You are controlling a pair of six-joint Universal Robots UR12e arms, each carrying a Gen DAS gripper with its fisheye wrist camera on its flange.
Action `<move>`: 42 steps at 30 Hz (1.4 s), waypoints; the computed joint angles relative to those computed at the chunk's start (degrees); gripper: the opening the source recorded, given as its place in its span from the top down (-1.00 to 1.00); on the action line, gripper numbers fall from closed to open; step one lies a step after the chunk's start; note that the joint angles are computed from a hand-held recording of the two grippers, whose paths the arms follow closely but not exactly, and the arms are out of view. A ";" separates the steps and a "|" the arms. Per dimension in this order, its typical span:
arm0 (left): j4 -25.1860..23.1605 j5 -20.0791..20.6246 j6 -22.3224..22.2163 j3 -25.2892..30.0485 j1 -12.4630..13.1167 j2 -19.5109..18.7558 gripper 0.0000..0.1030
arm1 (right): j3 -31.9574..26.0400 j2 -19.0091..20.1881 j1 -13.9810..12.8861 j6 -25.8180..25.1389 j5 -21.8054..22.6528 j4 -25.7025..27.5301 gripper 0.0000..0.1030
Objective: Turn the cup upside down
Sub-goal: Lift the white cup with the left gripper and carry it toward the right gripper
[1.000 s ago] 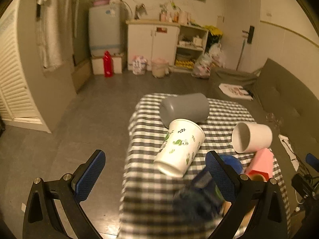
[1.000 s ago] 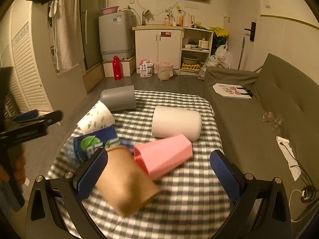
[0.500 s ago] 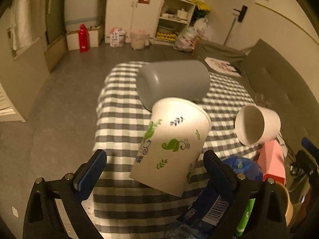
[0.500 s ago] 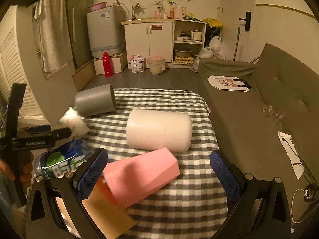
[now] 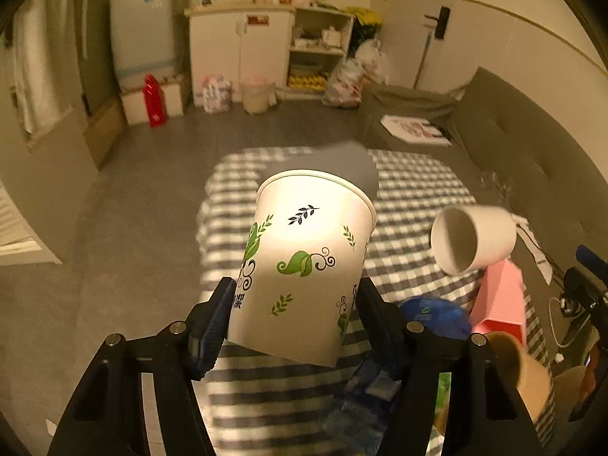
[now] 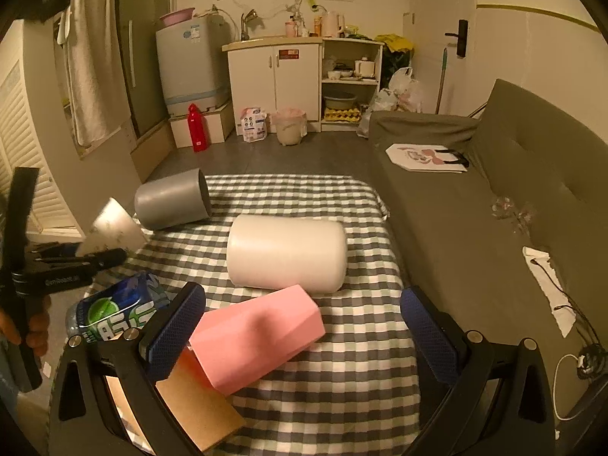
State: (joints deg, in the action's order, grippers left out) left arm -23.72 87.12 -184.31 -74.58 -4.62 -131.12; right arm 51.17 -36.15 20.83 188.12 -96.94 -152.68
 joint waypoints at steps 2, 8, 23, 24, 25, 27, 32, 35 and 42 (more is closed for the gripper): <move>1.99 1.43 -0.61 -1.75 -0.17 1.79 -0.27 | 1.69 -1.31 -0.06 0.06 0.09 -1.25 -1.00; 7.50 4.22 -2.36 -8.59 -1.61 8.36 -0.27 | 7.53 -5.70 0.01 -0.62 0.03 -5.54 -1.00; 9.24 8.58 -13.79 -22.23 -9.25 14.88 -0.26 | 26.66 -16.85 0.57 1.36 0.67 -14.31 -0.99; 9.31 8.84 -14.57 -22.50 -9.49 14.67 -0.26 | 27.38 -17.04 0.55 1.62 0.70 -14.59 -0.99; 9.25 8.94 -15.47 -22.81 -9.77 14.40 -0.26 | 28.13 -17.20 0.53 2.07 0.54 -14.70 -0.99; 8.18 8.62 -17.14 -22.96 -10.07 13.78 -0.26 | 28.91 -17.29 0.45 2.61 0.55 -14.03 -0.99; 8.31 11.30 -17.06 -23.11 -11.29 12.33 -0.26 | 29.00 -16.33 0.56 2.13 -0.64 -11.70 -0.99; 9.04 11.35 -17.15 -23.48 -11.37 11.92 -0.26 | 28.61 -15.75 0.58 1.63 -0.84 -9.69 -0.99; 8.77 11.05 -16.80 -23.72 -11.49 11.19 -0.30 | 27.71 -15.00 0.51 1.94 -0.31 -8.86 -0.99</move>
